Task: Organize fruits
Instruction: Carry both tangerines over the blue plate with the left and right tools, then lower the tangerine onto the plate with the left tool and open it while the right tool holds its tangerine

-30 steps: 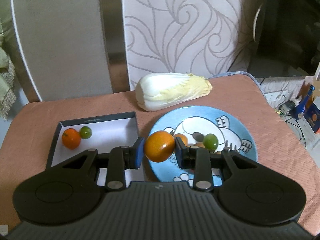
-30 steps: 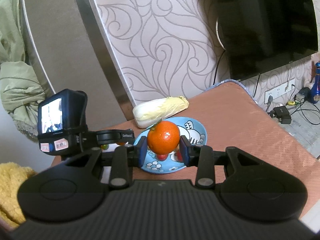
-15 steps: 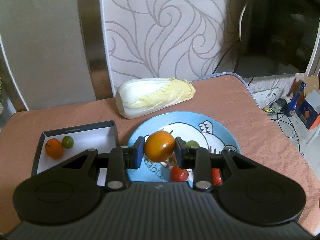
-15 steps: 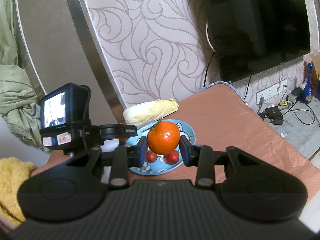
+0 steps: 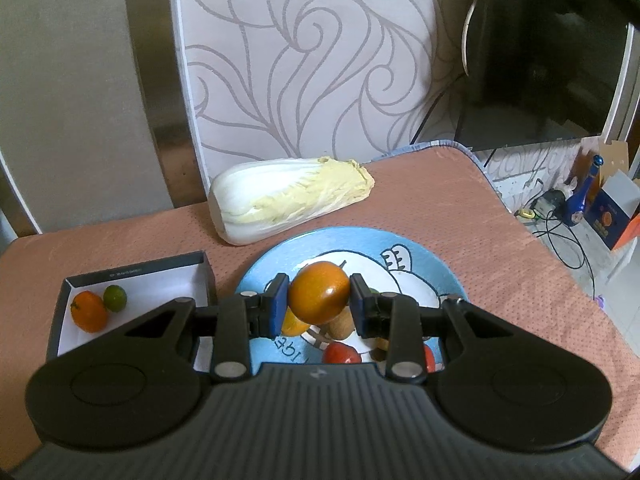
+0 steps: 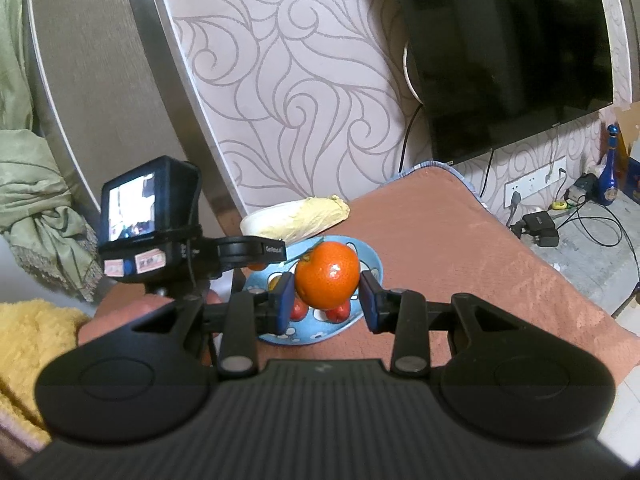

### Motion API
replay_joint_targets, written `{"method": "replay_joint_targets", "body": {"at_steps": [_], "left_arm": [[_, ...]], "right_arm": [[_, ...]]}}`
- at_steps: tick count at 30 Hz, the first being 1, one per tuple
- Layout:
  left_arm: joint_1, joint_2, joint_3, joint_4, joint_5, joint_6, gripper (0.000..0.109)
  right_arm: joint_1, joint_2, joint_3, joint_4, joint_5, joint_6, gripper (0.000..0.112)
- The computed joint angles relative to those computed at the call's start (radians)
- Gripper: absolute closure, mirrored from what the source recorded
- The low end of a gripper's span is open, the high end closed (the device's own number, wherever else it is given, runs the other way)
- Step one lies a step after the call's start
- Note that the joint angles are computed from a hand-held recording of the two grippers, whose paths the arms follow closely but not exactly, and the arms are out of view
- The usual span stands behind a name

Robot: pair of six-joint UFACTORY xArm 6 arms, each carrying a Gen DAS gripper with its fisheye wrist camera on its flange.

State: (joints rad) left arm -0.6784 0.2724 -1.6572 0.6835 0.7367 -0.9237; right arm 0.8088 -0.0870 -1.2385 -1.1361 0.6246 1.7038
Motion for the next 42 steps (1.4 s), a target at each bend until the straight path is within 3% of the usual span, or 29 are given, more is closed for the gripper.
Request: {"method": "replay_joint_targets", "body": {"at_steps": [22, 27, 42], "left_arm": [[0.003, 0.097, -0.084, -0.058, -0.007, 0.083, 0.071], [0.003, 0.083, -0.059, -0.049, -0.051, 0.08, 0.05], [-0.013, 0.052, -0.043, -0.031, -0.052, 0.095, 0.043]], "right_arm": [[0.057, -0.025, 0.016, 0.019, 0.125, 0.035, 0.075], [0.061, -0.004, -0.006, 0.047, 0.134, 0.005, 0.075], [0.048, -0.005, 0.003, 0.033, 0.101, 0.018, 0.075]]}}
